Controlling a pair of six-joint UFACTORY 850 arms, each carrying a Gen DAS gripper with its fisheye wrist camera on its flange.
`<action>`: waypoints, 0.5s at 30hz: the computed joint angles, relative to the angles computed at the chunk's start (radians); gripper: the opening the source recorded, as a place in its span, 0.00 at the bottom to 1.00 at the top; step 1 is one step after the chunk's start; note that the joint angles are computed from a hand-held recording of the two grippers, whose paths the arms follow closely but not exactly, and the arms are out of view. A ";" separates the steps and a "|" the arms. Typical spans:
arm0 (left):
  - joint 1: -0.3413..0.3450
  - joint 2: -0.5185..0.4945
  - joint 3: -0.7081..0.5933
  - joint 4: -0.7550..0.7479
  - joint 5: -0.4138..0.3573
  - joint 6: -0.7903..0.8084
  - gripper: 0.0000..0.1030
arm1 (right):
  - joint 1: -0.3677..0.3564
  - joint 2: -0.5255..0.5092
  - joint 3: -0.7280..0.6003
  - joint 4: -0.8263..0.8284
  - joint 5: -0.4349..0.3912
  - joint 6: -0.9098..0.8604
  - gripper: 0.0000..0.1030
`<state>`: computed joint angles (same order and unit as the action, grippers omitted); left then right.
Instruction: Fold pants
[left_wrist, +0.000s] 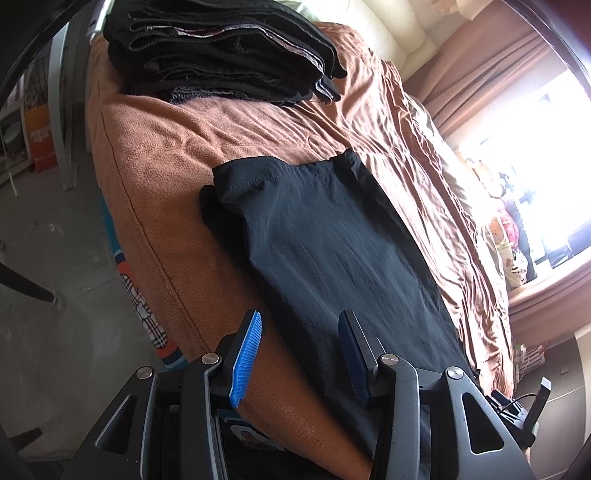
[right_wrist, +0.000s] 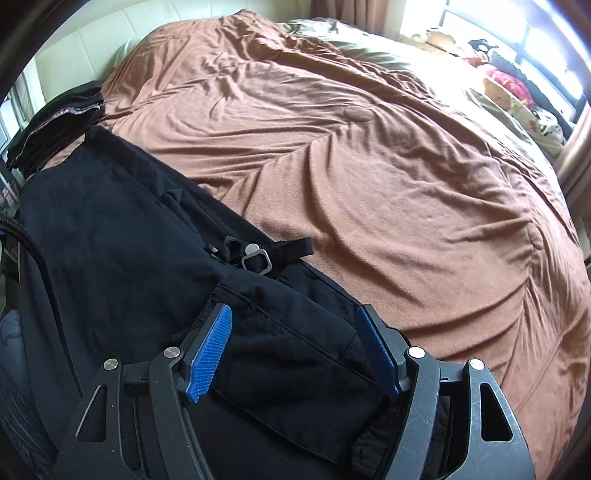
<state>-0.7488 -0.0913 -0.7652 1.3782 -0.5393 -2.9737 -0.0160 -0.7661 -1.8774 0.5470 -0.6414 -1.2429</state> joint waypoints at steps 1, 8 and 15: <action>0.000 -0.001 0.000 -0.007 -0.002 0.005 0.45 | 0.006 -0.016 -0.023 -0.023 -0.003 0.003 0.67; 0.009 -0.009 0.006 0.007 0.014 -0.035 0.45 | 0.023 -0.166 -0.245 -0.133 -0.168 0.058 0.41; 0.019 -0.020 0.001 0.003 0.028 -0.024 0.45 | 0.028 -0.275 -0.423 -0.198 -0.311 0.094 0.41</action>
<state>-0.7300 -0.1110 -0.7643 1.3815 -0.5111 -2.9982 0.0122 -1.0410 -2.3000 0.3488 -0.9522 -1.1485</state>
